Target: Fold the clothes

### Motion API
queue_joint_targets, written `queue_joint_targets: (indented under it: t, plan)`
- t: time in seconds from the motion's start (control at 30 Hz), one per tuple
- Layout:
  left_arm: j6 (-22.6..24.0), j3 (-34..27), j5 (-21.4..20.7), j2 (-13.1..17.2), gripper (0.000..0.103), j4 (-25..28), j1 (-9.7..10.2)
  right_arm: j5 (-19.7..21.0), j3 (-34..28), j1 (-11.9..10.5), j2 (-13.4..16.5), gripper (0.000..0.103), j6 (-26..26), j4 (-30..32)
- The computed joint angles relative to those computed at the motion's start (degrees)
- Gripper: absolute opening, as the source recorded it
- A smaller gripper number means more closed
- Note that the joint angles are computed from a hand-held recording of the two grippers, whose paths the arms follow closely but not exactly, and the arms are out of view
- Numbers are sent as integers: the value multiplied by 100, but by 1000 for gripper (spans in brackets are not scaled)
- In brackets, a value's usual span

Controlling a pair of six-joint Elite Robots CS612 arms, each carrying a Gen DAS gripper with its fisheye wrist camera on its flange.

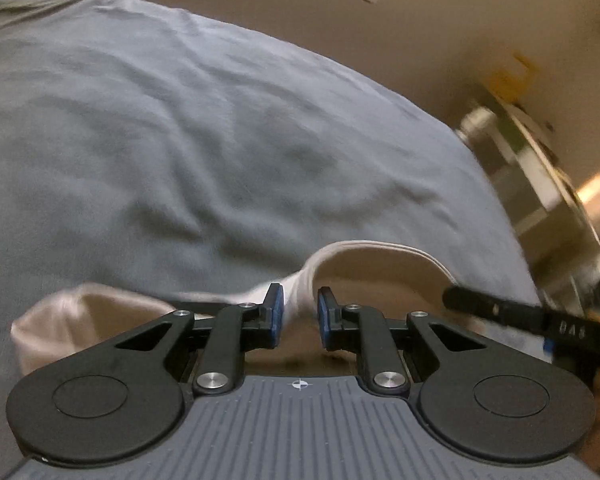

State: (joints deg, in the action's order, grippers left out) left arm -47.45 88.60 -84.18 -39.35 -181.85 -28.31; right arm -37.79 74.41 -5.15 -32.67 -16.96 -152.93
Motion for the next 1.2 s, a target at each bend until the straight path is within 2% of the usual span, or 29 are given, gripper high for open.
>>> queue_joint_targets:
  t: [0.13, 0.17, 0.2, 0.27, 0.33, 0.43, 0.47, 0.5, 0.53, 0.57, 0.6, 0.63, 0.67, 0.73, 0.8, 0.87, 0.97, 1.13, 1.17, 1.2]
  plan:
    - [568, 561, -352, -209, 20, -156, -142, -33, 865, -140, -346, 35, -874, -706]
    - [700, 700, -373, -265, 23, -105, -189, -209, 1042, -151, -409, 38, -1039, -742]
    - [691, 813, -447, -300, 31, -67, -207, -390, 1144, -148, -452, 45, -1142, -659]
    - [589, 1011, -537, -357, 35, -91, -225, -788, 1252, -133, -478, 46, -1214, -426]
    - [405, 1184, -564, -406, 37, -210, -228, -1051, 1275, -133, -458, 47, -947, -341]
    - [74, 1330, -435, -437, 43, -560, -179, -661, 1330, -257, -434, 47, -182, -567]
    - [-117, 1305, -434, -413, 47, -628, -150, -390, 1349, -316, -416, 48, 159, -741]
    - [-310, 1280, -429, -388, 51, -694, -122, -133, 1354, -375, -378, 52, 555, -1018]
    - [-502, 1253, -423, -364, 54, -759, -94, 111, 1349, -431, -332, 63, 995, -1337]
    - [-696, 1226, -414, -339, 59, -821, -66, 330, 1329, -482, -275, 69, 1481, -1696]
    - [-891, 1196, -406, -314, 61, -880, -38, 378, 1263, -498, -208, 76, 1903, -1948]
    - [-1148, 1092, -519, -235, 62, -854, 9, 297, 1186, -486, -166, 78, 2253, -1985]
    - [-1405, 986, -633, -155, 62, -830, 56, 213, 1106, -473, -126, 78, 2585, -1998]
    - [-1913, 771, -853, 6, 62, -768, 135, -4, 937, -417, -74, 78, 2853, -1574]
    - [-2090, 661, -926, 99, 62, -762, 156, -110, 775, -372, 3, 78, 3070, -1210]
    - [-2069, 565, -874, 144, 62, -622, 135, -120, 629, -337, 96, 78, 3230, -908]
    - [-1904, 495, -780, 177, 58, -534, 101, -113, 509, -292, 149, 69, 3206, -595]
    - [-1747, 414, -572, 198, 33, -435, 67, -101, 416, -220, 215, 25, 2984, -485]
    - [-1654, 377, -546, 214, 26, -421, 59, -114, 422, -211, 216, 22, 2927, -550]
    - [-1573, 360, -492, 212, 26, -379, 44, -64, 438, -216, 210, 17, 2874, -659]
